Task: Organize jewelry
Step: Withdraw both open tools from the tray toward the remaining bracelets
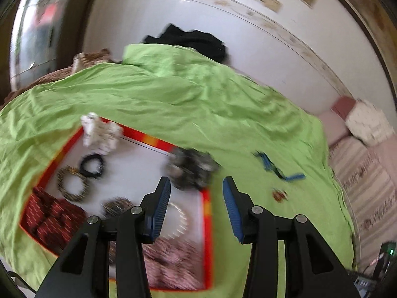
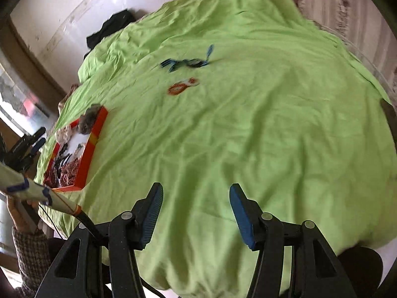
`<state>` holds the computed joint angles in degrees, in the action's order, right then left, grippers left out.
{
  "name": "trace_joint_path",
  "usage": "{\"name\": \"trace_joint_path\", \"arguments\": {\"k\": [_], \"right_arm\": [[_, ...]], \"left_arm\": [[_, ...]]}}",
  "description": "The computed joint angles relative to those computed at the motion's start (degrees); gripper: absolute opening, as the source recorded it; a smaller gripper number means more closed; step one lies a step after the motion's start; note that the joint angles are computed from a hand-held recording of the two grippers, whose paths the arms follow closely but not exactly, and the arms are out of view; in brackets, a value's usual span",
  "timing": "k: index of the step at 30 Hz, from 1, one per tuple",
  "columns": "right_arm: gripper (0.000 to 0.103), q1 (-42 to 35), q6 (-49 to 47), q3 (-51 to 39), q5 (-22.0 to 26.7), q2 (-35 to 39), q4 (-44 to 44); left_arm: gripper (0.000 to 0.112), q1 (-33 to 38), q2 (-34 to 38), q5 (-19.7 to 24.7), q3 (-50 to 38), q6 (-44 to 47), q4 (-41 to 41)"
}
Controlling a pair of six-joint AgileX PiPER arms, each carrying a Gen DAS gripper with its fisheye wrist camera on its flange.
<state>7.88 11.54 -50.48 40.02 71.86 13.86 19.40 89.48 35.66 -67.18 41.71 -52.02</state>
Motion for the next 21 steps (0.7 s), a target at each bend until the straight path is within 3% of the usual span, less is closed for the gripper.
{"name": "trace_joint_path", "arguments": {"k": [5,11,17,21], "right_arm": [[0.060,-6.03,-9.05,4.08,-1.27,-3.19,7.95],[0.060,-10.92,-20.49,6.96,-1.87,-3.22,17.17],[0.060,-16.39,-31.06,8.56,-0.81,-2.88,25.71],[0.060,-18.30,-35.72,5.59,0.57,0.78,29.41]], "left_arm": [[0.043,-8.51,-6.92,-3.36,7.50,-7.72,8.75],[0.043,-17.83,-12.56,-4.96,11.35,-25.76,25.54],[0.043,-27.05,-13.76,-3.64,9.98,-44.13,43.13],[0.043,-30.36,-11.19,-0.36,5.64,-47.55,45.68]]}}
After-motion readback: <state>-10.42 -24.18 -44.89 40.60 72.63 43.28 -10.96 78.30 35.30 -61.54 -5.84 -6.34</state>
